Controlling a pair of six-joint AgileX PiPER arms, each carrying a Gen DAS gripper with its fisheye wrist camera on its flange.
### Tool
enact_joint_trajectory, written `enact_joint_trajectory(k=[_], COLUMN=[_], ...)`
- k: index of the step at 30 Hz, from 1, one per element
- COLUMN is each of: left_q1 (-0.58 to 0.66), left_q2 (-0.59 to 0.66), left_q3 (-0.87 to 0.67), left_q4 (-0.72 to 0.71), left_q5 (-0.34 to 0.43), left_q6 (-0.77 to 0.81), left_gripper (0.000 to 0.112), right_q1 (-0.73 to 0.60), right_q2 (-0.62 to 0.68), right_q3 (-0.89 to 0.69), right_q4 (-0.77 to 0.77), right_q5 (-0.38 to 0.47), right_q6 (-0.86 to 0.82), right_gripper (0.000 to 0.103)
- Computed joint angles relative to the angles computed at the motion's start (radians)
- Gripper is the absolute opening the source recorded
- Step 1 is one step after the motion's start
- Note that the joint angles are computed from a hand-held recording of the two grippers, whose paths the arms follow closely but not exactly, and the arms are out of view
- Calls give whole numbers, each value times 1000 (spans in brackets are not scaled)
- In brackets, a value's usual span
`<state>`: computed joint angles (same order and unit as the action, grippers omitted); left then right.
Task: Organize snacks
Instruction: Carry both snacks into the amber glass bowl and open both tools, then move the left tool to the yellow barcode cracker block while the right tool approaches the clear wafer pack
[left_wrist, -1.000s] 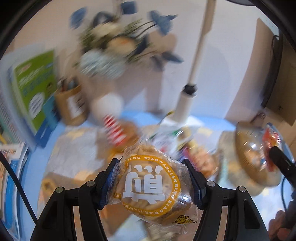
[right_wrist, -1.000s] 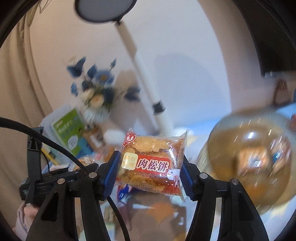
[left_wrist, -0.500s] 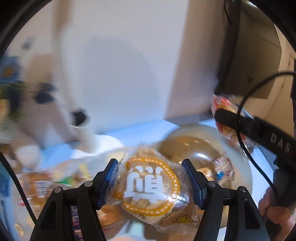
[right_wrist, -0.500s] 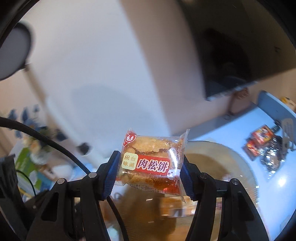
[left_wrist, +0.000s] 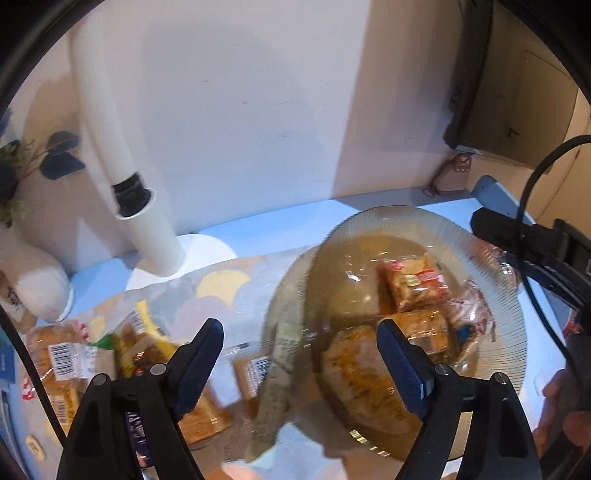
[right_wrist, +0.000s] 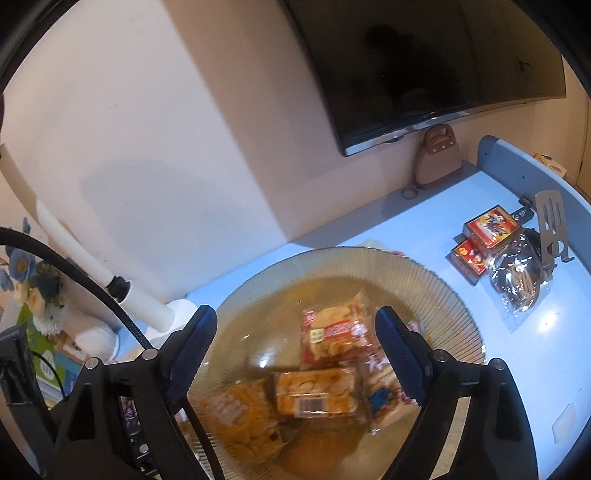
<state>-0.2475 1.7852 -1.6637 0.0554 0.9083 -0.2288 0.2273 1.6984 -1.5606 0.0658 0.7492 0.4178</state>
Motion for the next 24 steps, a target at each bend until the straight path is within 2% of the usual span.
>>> enact_joint_trajectory(k=[7, 12, 17, 19, 24], left_q1=[108, 241, 433, 502, 696], left_q2=[-79, -150, -205, -220, -213], left_q3=[79, 136, 169, 186, 248], left_q4=[-28, -63, -151, -169, -303], left_q5=[-14, -23, -13, -10, -1], left_q6=[44, 113, 249, 305, 527], left_gripper=[83, 83, 84, 89, 93], right_q1=[108, 210, 327, 381, 504], right_q2=[19, 49, 100, 124, 156], right_q3=[-81, -148, -221, -242, -199], right_q4=[-23, -43, -67, -80, -75], right_q5=[30, 47, 83, 93, 43], right_q6=[35, 60, 82, 86, 93], right_gripper=[88, 90, 91, 91, 91])
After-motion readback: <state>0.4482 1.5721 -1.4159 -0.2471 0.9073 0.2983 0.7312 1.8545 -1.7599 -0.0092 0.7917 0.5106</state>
